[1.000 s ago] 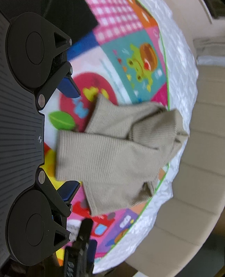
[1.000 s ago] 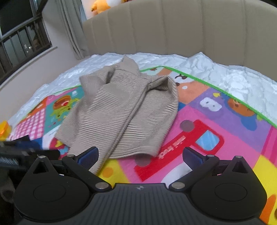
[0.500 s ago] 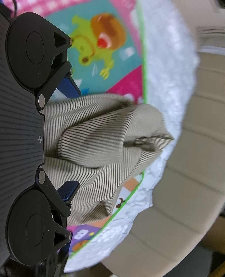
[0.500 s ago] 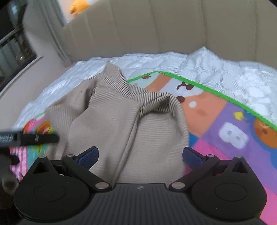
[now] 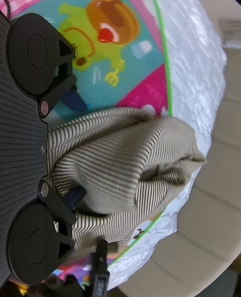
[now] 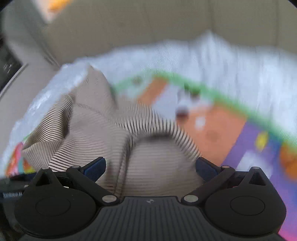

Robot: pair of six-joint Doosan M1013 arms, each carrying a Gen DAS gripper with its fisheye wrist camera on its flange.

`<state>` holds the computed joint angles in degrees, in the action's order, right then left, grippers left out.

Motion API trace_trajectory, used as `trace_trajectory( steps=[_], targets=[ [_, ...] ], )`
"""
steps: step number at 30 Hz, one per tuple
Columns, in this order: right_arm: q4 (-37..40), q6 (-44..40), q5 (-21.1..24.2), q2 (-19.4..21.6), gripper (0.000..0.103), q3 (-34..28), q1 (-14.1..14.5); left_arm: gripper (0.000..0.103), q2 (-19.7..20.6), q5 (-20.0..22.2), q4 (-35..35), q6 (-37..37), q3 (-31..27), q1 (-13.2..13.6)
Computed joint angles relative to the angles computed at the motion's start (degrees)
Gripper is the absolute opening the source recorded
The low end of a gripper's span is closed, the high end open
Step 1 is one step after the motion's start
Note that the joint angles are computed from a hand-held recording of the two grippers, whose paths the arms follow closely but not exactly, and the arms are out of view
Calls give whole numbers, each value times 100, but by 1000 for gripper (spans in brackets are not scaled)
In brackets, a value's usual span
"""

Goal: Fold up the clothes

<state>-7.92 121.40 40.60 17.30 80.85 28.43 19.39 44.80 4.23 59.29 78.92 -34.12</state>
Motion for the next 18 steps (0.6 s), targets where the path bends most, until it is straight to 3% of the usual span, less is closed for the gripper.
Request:
trace_trajectory(
  steps=[1,5,6,8,10,11,14,15,18],
  targets=[
    [-258,49,20,19,102,7,37,88,0,0,28,98,4,-8],
    [-1278,237,115,97,65,46,182,87,0,11,-68,228,35,16],
    [-1388,212,111,124,65,53,198,86,3,30,-80,202,30,17],
    [-1252,22,9,215,64,8,164,84,52,133,-116,209,-59,17],
    [-1061,-129,-72,294,57,-57,115,80,100,253,-159,257,-150,18],
    [-827,-161,-76,299,51,-86,68,76,111,315,-195,294,-182,18],
    [-236,-509,18,227,21,-82,-16,61,133,508,-394,320,-259,25],
    [-54,-641,63,196,19,-74,-40,54,125,571,-524,312,-267,31],
    [240,-859,148,21,14,106,-87,47,89,786,-711,309,-266,-28]
  ],
)
